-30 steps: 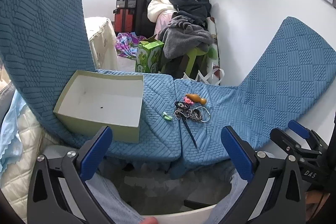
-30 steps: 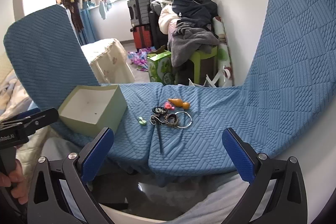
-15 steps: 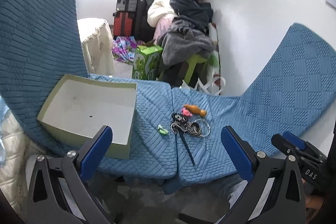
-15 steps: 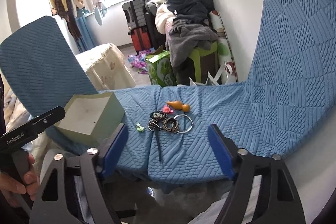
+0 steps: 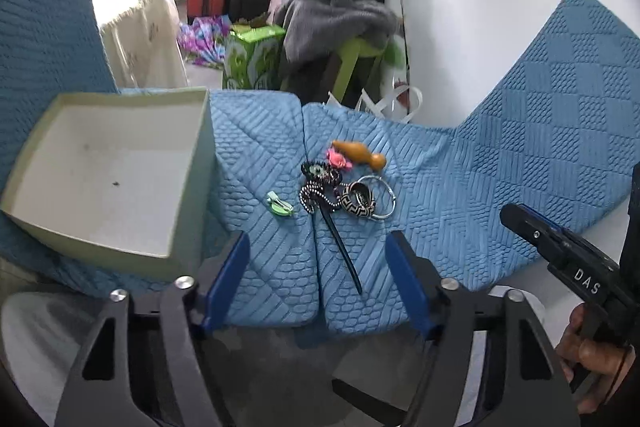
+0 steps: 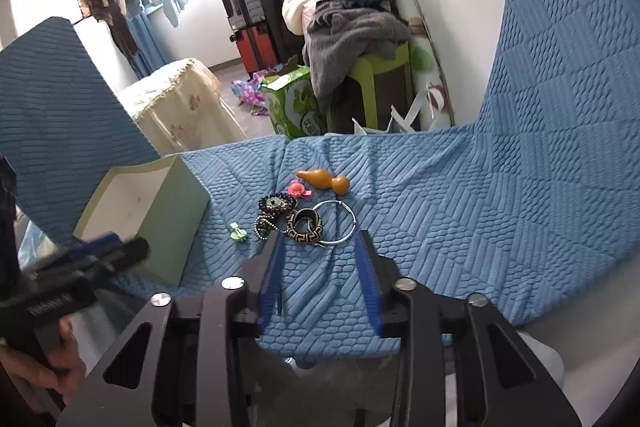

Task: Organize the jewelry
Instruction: 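Grasp the black-and-white patterned bangle with the right tool while the left tool grasps the green hair clip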

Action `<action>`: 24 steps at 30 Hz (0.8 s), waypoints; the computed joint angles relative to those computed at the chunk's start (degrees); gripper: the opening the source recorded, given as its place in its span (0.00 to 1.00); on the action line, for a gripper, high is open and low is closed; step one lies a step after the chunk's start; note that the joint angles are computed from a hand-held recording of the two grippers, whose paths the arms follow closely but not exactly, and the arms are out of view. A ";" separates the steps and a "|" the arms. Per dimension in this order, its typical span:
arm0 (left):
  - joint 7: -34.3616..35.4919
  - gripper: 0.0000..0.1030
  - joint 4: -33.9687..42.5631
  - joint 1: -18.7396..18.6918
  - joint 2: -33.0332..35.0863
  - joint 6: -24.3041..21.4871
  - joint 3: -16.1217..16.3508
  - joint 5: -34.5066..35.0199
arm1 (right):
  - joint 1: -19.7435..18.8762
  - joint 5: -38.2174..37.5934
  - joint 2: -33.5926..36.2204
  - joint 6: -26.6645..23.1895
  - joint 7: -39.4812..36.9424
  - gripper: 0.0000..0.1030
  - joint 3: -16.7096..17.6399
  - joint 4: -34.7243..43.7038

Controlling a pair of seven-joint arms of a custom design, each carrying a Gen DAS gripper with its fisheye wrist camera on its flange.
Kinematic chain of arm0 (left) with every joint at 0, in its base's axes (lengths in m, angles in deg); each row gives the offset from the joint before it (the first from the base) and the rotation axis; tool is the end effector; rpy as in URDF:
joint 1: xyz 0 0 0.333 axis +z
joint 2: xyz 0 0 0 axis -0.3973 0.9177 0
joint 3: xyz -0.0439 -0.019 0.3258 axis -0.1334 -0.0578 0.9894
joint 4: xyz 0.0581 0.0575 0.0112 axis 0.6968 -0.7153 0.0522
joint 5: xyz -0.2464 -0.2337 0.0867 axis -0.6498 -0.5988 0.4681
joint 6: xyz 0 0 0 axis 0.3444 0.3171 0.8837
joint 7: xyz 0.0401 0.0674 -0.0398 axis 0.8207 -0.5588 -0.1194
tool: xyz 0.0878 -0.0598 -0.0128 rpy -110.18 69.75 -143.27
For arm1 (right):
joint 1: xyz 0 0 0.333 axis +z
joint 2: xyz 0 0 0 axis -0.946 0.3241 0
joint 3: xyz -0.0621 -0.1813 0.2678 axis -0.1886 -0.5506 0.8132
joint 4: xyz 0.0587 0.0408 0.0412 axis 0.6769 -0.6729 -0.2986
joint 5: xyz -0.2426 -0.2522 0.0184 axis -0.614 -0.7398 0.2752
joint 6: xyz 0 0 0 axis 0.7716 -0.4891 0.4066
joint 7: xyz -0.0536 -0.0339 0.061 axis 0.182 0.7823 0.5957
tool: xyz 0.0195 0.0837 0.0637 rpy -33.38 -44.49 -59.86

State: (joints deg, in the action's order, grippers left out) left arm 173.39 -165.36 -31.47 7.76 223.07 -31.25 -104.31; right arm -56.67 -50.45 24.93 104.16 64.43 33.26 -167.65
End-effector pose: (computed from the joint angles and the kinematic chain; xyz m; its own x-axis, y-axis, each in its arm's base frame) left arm 0.5348 -0.1714 0.5883 -0.2176 -0.9383 0.2689 -0.8175 0.0247 -0.5754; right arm 0.4777 0.1529 0.5918 -0.0632 -0.9506 -0.3040 -0.6966 0.2601 -0.6687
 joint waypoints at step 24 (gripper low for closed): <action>-8.44 0.46 10.64 -2.61 19.06 0.73 1.62 8.56 | -4.80 24.99 23.35 -4.19 -29.04 0.19 4.78 16.98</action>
State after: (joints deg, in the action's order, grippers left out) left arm 164.95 -154.72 -34.09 26.82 223.80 -29.62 -95.75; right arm -61.48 -25.47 48.29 99.97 35.39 38.04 -150.68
